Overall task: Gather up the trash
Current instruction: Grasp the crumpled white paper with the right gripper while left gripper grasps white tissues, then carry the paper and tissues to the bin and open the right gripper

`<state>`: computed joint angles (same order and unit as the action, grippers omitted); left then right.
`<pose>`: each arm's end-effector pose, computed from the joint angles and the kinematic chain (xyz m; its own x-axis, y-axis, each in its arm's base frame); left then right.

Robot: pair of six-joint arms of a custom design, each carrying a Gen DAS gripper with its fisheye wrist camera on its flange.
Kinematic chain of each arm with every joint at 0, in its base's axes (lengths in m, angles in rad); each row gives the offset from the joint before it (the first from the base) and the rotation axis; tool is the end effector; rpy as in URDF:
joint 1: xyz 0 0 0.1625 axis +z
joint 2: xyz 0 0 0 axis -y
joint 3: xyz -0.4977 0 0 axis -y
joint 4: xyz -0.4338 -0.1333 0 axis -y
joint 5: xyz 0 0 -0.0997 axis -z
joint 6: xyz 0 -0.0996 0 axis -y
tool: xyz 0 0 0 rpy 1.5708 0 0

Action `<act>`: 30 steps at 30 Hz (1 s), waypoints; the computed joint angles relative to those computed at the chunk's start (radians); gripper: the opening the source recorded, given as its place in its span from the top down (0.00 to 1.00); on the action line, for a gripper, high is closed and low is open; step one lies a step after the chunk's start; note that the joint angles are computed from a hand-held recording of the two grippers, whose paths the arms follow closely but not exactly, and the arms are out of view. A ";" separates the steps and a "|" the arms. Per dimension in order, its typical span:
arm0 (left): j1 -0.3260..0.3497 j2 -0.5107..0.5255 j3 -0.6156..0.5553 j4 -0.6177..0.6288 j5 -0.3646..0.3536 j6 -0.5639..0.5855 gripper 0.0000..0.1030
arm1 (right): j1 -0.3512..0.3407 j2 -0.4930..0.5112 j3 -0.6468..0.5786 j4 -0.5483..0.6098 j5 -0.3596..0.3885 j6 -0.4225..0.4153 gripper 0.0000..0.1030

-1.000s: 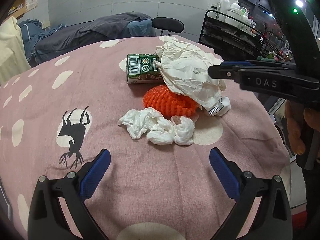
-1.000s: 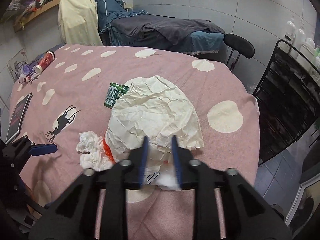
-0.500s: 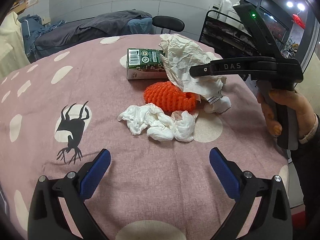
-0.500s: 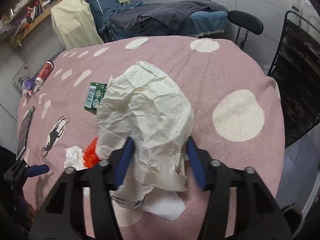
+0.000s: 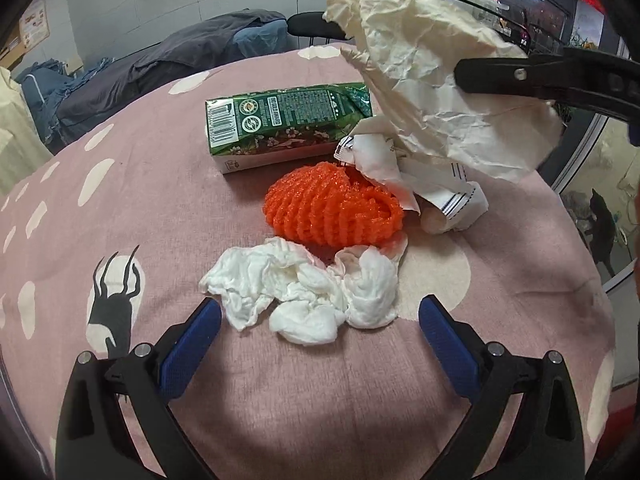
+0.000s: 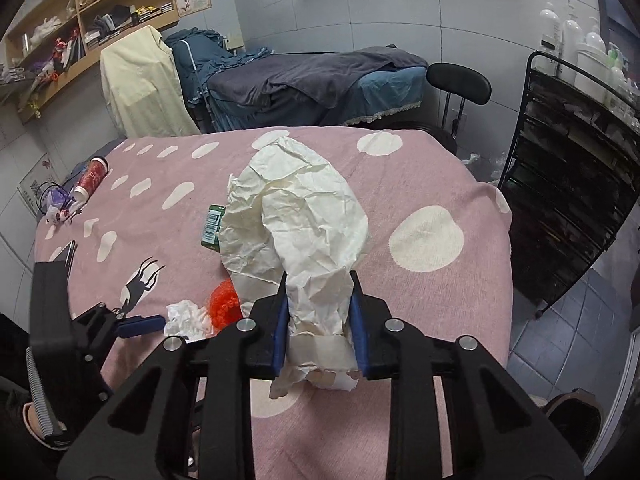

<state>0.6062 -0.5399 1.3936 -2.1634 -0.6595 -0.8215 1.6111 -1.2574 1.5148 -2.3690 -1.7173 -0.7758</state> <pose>-0.5306 -0.6258 0.0067 -0.7049 0.0191 -0.7090 0.4079 0.8287 -0.3832 0.1472 -0.7038 0.4924 -0.6836 -0.5747 0.4499 -0.7190 0.6362 -0.2799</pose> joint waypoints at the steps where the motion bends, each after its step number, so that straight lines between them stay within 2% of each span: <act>1: 0.005 0.002 -0.010 0.016 -0.008 -0.002 0.06 | -0.001 -0.009 0.008 0.005 0.008 -0.001 0.74; 3: 0.015 0.010 -0.036 0.059 -0.020 0.001 0.07 | -0.002 -0.024 0.024 0.009 0.009 0.000 0.74; 6: 0.022 0.021 -0.065 0.113 -0.015 0.002 0.15 | -0.006 -0.038 0.042 0.008 0.007 0.012 0.74; 9: 0.026 0.020 -0.063 0.114 -0.011 -0.002 0.35 | -0.017 -0.047 0.049 0.007 0.002 0.042 0.74; 11: 0.023 0.019 -0.054 0.094 -0.012 0.004 0.54 | -0.027 -0.056 0.054 0.016 0.012 0.050 0.74; 13: 0.019 0.015 -0.039 0.059 -0.022 0.009 0.61 | -0.029 -0.063 0.062 0.013 0.010 0.048 0.74; 17: 0.009 0.003 -0.007 0.003 -0.023 0.005 0.65 | -0.039 -0.076 0.071 0.025 0.025 0.057 0.74; 30: -0.090 -0.063 0.160 -0.247 0.020 -0.009 0.66 | -0.095 -0.141 0.105 0.073 0.109 0.068 0.74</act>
